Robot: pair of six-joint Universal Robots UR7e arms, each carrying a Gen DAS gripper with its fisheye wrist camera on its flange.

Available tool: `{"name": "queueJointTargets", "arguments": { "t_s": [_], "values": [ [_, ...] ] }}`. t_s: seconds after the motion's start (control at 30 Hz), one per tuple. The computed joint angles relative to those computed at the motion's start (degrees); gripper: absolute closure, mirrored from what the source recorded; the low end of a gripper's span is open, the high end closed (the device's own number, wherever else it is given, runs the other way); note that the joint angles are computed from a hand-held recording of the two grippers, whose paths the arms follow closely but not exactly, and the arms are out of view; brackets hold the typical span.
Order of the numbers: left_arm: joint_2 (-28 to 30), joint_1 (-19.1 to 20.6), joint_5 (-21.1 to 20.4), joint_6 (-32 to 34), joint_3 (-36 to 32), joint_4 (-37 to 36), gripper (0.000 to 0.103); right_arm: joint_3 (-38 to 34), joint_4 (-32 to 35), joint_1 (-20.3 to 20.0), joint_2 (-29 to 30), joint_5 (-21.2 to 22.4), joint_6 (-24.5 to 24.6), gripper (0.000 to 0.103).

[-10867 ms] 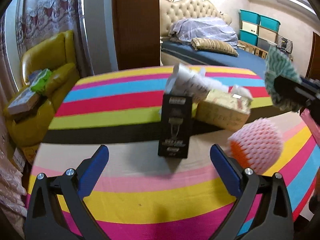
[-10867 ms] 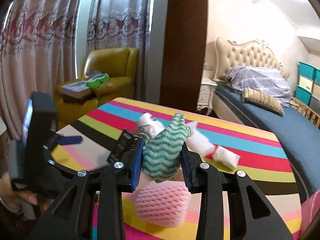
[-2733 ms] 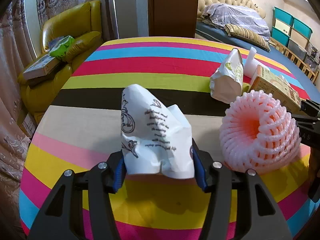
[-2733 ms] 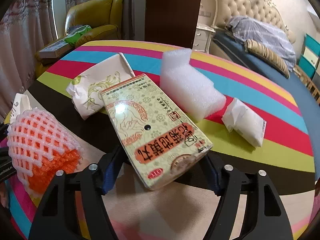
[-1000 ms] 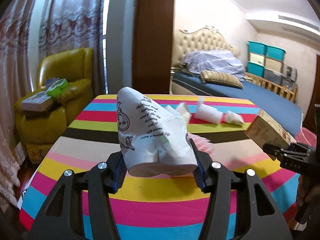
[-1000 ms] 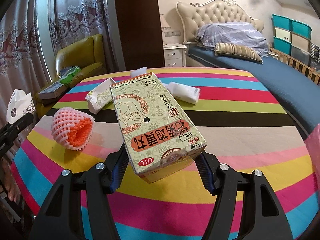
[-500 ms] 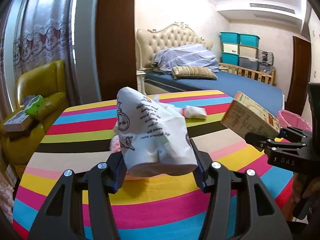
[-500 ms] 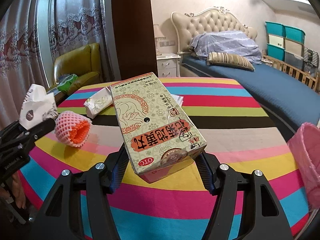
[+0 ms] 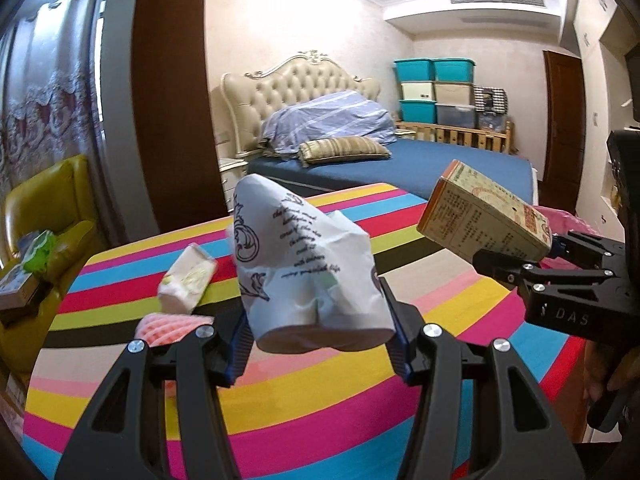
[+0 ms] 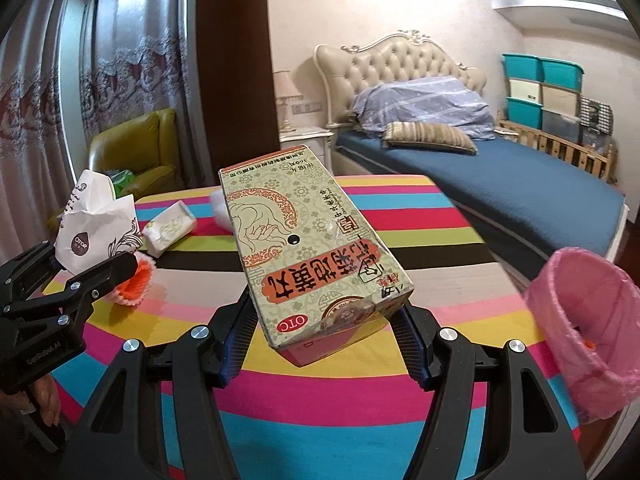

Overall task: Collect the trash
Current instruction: 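Carry the paper bag and medicine box to the pink wastebasket and open both grippers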

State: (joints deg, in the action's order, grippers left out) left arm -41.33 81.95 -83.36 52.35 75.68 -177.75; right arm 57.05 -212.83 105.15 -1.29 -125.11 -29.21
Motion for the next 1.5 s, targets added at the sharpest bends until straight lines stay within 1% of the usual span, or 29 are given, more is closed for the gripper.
{"name": "queueJointTargets", "arguments": {
  "t_s": [0.13,0.33,0.53,0.7,0.83,0.93,1.03,1.07,1.17,1.23,1.27,1.37,1.43,1.5],
  "values": [
    [0.87,-1.18,-0.63,0.8,-0.25,1.13,0.049,3.43,-3.62,-0.58,-1.99,-0.64,-0.11,0.041],
    [2.93,-3.2,-2.22,1.06,-1.39,4.05,0.049,9.09,-9.69,-1.78,-5.68,-3.15,-0.95,0.041],
    [5.85,-5.4,-2.96,-0.16,-3.56,9.53,0.049,13.69,-16.08,-3.15,-8.36,-6.57,-2.45,0.041],
    [8.48,-6.93,-3.24,0.0,-6.07,14.08,0.049,17.26,-20.83,-5.02,-10.75,-9.61,-3.63,0.041],
    [10.09,-8.54,-4.09,-0.7,-6.79,18.0,0.049,20.33,-24.87,-6.87,-12.92,-11.74,-4.22,0.041],
    [12.58,-9.97,-5.0,-1.54,-9.88,22.8,0.049,23.02,-27.16,-8.38,-14.67,-12.05,-3.36,0.041],
    [14.85,-11.46,-5.9,-1.52,-12.03,25.47,0.049,25.41,-29.81,-10.01,-16.51,-12.5,-2.75,0.041],
    [15.86,-11.96,-6.12,-1.38,-13.16,26.61,0.049,26.61,-30.22,-10.79,-17.39,-12.43,-1.78,0.041],
    [19.14,-12.99,-7.22,-2.07,-17.17,30.27,0.049,28.82,-29.82,-12.59,-19.39,-11.64,0.45,0.041],
    [21.44,-13.67,-7.31,-2.86,-19.74,31.82,0.049,29.63,-29.45,-13.59,-20.19,-11.11,1.03,0.041],
    [21.92,-13.92,-7.19,-3.14,-19.94,31.9,0.049,29.83,-28.83,-14.19,-20.67,-10.94,1.37,0.041],
    [25.72,-14.49,-7.45,-4.73,-25.32,35.67,0.049,31.41,-28.95,-15.18,-21.44,-10.66,2.02,0.041],
    [27.89,-14.84,-7.19,-5.7,-28.04,36.29,0.049,31.26,-28.55,-15.62,-21.69,-10.14,2.5,0.04],
    [30.09,-15.16,-7.38,-6.24,-31.38,38.76,0.038,31.34,-27.73,-16.18,-21.95,-8.31,2.86,0.038]
  ]
}}
